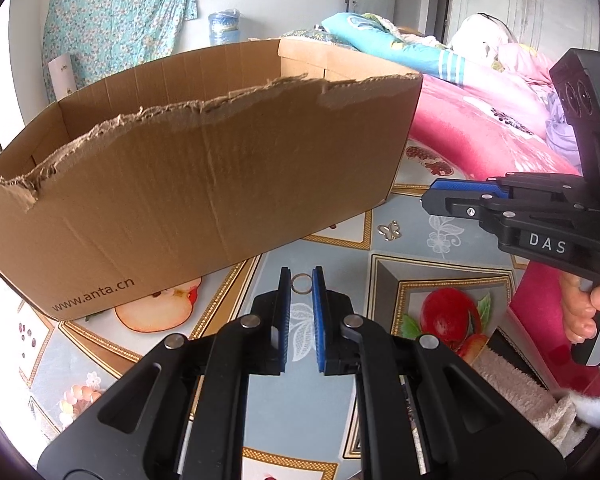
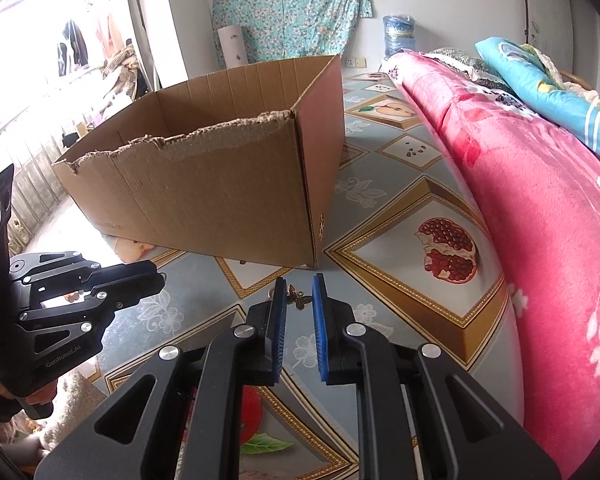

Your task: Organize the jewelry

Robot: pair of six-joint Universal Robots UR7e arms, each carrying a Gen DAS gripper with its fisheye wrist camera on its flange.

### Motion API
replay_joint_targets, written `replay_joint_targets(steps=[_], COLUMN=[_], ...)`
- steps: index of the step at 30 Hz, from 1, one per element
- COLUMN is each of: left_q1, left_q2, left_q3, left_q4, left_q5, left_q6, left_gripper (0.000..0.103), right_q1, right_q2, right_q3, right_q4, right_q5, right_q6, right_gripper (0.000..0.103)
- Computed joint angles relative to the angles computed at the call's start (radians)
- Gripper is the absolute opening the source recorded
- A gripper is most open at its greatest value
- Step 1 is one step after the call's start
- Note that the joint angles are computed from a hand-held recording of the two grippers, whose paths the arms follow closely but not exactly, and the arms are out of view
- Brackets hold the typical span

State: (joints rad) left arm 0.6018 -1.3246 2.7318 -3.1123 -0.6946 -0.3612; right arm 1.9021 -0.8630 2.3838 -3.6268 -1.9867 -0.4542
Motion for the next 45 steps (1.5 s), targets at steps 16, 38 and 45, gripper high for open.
replay_joint_targets(steps=[16,38,45], left_q1=[-0.025,-0.116,-0.156], left_q2=[-0.062,-0.047,-0.077], left_q3=[-0.006,-0.068,-0.069], left_q4=[0.112,0.145,0.116], left_q5=[0.023,0.006,-0.005], left_q6=[-0.051,-0.082,-0.057], left_gripper=[0.009,0.009,0.009], right_q1=[-0.018,-0.068,-0.045], right_q2=[-0.002,-0.093,-0.151], right_q3=[0.029,0.067,0.075], right_q4=[-0.049,-0.087,-0.077], right_q5=[0.055,0.200,0.214], right_q6=[0.014,-0.004,0.004], right_gripper=[0.013,0.013,0.013])
